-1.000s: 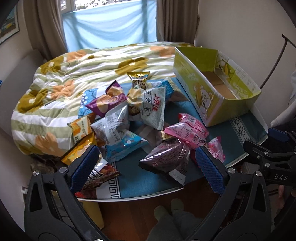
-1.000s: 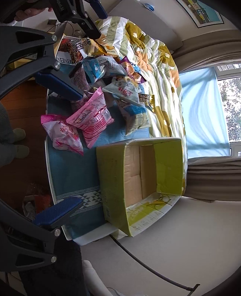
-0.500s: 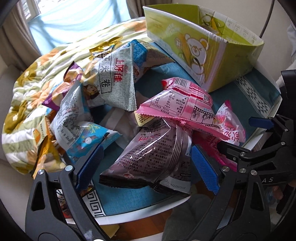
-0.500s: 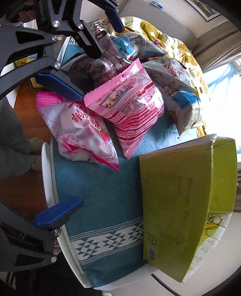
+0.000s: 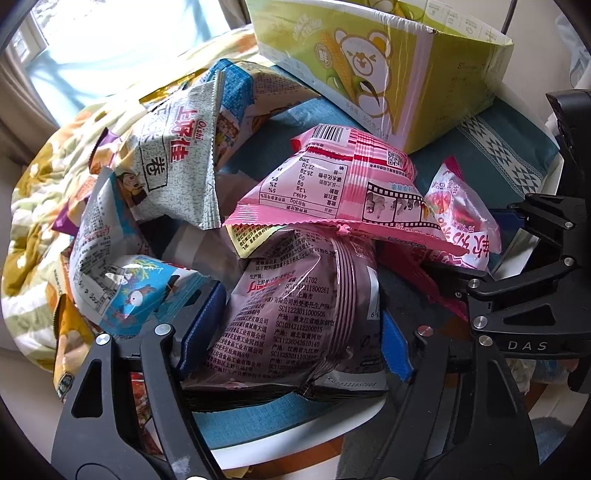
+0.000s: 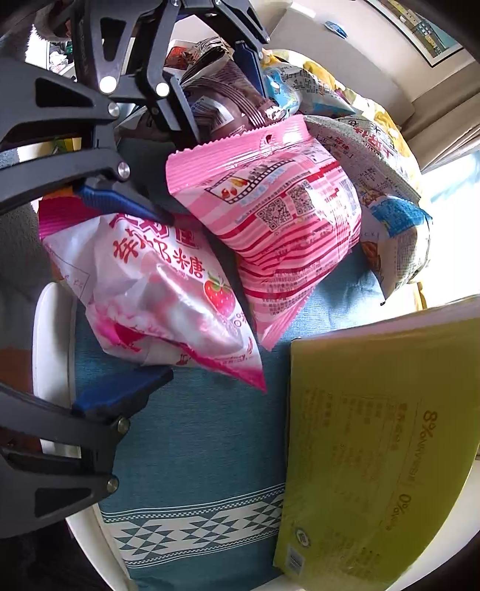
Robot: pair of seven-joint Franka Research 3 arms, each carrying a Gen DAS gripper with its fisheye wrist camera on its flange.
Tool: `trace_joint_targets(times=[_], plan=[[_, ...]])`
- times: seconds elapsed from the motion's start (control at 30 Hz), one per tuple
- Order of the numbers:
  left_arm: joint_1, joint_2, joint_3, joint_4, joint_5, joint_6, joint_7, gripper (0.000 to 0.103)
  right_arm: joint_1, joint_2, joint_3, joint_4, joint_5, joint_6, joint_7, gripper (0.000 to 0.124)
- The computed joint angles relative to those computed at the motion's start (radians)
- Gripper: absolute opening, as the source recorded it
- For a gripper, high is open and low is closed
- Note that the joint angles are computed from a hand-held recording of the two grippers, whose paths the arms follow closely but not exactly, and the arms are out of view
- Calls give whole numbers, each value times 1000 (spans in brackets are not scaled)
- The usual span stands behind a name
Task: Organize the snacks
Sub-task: 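Grasp the dark brown bag with the left gripper while the right gripper grasps the pink-white bag, then drop the dark brown bag into the box while the right gripper carries the pink-white bag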
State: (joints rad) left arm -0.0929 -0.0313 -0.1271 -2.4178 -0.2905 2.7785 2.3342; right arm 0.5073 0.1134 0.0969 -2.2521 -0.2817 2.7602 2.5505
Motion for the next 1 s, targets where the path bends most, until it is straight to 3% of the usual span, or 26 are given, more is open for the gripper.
trace_joint_targets(times=[0.3, 0.63, 1.0], plan=[[5, -13, 8, 4, -54, -42, 35, 56, 0, -4, 2, 8, 5, -8, -8, 60], [-12, -118, 59, -44, -129, -67, 53, 56, -7, -62, 17, -19, -26, -48, 41, 53], [-57, -279, 142, -95, -174, -83, 15, 56, -61, -208, 81, -84, -124, -102, 123, 52]])
